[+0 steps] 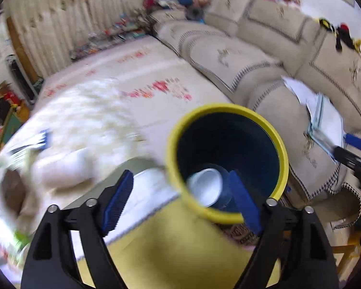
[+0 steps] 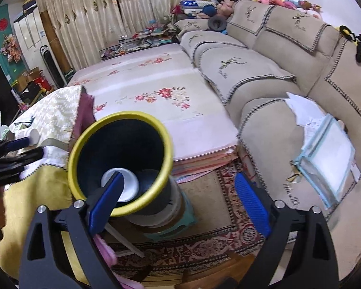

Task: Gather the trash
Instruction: 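Return the right gripper to the table and grasp the white pill bottle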

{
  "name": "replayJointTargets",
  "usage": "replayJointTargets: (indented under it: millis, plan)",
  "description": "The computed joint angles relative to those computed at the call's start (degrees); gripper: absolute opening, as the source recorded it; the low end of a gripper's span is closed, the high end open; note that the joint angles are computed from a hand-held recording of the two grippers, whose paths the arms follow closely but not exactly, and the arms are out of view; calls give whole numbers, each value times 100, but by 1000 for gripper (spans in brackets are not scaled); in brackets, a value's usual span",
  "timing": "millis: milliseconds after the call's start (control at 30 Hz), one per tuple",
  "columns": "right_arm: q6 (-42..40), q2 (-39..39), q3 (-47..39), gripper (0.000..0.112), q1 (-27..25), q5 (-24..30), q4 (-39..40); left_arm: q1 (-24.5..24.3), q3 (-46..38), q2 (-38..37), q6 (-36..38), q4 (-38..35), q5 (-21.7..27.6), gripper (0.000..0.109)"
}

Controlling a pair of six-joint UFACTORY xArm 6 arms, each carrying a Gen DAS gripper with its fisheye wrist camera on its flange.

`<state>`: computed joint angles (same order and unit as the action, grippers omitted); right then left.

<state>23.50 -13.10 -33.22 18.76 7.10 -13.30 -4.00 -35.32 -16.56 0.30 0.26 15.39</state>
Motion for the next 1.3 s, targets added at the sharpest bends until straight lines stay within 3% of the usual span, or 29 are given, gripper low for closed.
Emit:
replayJointTargets:
  millis: [100, 267, 333, 400, 533, 633, 767, 867, 1000, 1300]
  plan:
    - [-34, 321, -187, 89, 434, -186, 233, 472, 893, -1265, 172, -157, -69, 94]
    - [228, 836, -680, 89, 1170, -471, 182, 1715, 1932, -3287, 1275, -1298, 716, 99]
    - [750, 1065, -1015, 89, 1434, -456, -365, 2360, 2258, -3926, 1520, -1312, 893, 99]
    - [1440, 1307, -1381, 91, 1684, -412, -1068, 2941, 2450, -4255, 1860, -1409, 938, 99]
    - [1825, 1818, -2083, 92, 2215, -295, -1293, 4311, 2523, -4464, 3123, -2361, 1259, 99]
    - [2109, 2323, -2763, 92, 2570, -109, -1381, 5279, 2451, -4336, 4049, -3047, 1406, 99]
    - [3113, 2955, -3656, 96, 2809, 157, -2191, 6254, 2258, -4029, 5206, -4004, 1796, 99]
    - [3565, 3460, -4378, 97, 2971, 624, -2604, 6419, 2177, -3777, 5519, -4256, 1776, 99]
    - [3652, 4081, -5222, 97, 3109, 1284, -2473, 6543, 2069, -3538, 5707, -4423, 1887, 99]
    - [3451, 4777, -6162, 97, 3156, 1966, -2067, 6733, 1994, -3159, 6031, -4710, 1870, 99]
